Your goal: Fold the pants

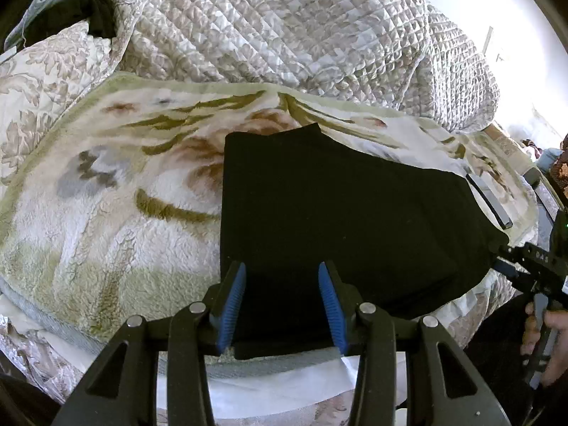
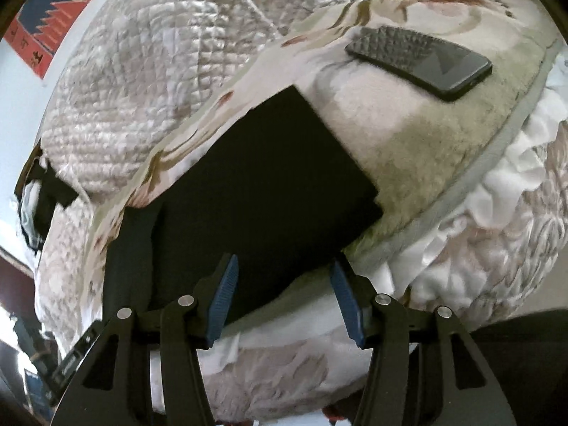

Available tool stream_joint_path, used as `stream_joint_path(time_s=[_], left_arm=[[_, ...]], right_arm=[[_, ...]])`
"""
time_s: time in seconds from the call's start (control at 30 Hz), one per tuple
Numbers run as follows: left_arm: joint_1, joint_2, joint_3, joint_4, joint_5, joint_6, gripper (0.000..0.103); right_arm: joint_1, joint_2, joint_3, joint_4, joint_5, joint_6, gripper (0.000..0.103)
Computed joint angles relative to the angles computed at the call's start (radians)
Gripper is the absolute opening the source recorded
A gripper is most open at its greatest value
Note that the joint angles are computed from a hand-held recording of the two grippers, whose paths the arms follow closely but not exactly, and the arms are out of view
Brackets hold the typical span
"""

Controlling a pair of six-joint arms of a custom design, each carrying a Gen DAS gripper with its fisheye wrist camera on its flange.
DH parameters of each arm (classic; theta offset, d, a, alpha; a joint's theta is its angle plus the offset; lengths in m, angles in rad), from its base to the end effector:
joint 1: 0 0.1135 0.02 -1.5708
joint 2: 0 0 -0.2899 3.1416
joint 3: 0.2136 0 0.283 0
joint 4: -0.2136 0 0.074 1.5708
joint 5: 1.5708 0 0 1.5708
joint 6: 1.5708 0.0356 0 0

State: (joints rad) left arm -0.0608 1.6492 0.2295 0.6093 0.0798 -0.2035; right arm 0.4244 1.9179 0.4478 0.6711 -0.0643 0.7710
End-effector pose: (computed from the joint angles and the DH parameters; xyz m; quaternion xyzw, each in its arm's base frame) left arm 0.2185 -0.0161 0.0588 -0.0514 0.9265 -0.0856 0.3627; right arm 0.2565 0.1184 0.0385 0.1478 0.9142 0.2363 0.2942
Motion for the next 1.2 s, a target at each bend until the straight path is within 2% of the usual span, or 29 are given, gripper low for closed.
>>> stream_joint_path(time_s=[0.13,0.23,0.27,0.33,0.4,0.43,0.47,0.7,0.9,1.03,1.2], left_arm=[[0.003,0.0,0.0,0.001,0.002,0.003,0.045],[0.01,-0.003,-0.002,0.004,-0.002,0.007,0.045],[0.016,-0.002,0.001,0.002,-0.003,0.008,0.045],[0.033,0.006,0.011,-0.004,0.003,0.01,0.045],[0.048,0.011,0.02,-0.012,0.006,0.01,0.045],[0.056,0.008,0.023,-0.017,0.01,0.014,0.045],[0.064,0.004,0.023,-0.019,0.013,0.019,0.045],[0.131,-0.001,0.032,-0.018,0.033,0.041,0.045],[0.215,-0.007,0.022,0.007,0.066,0.044,0.045],[0.278,-0.007,0.01,0.028,0.096,0.04,0.046],[0.345,0.011,0.002,0.054,0.14,0.042,0.046]], right_arm=[[-0.029,0.027,0.009,0.048,-0.004,0.035,0.054],[-0.017,0.013,-0.044,0.178,0.033,0.058,0.054],[-0.012,0.009,-0.044,0.183,0.046,0.053,0.054],[-0.026,0.021,-0.008,0.143,0.032,0.037,0.053],[-0.048,0.058,0.055,0.08,0.013,0.019,0.042],[-0.057,0.066,0.071,0.066,0.004,0.014,0.033],[-0.063,0.067,0.077,0.067,0.0,0.008,0.029],[0.013,-0.093,0.108,-0.022,0.037,-0.082,0.024],[0.195,-0.142,0.284,-0.178,0.069,-0.218,0.024],[0.334,-0.044,0.447,-0.255,0.059,-0.314,0.024],[0.447,0.214,0.699,-0.406,-0.031,-0.4,0.024]])
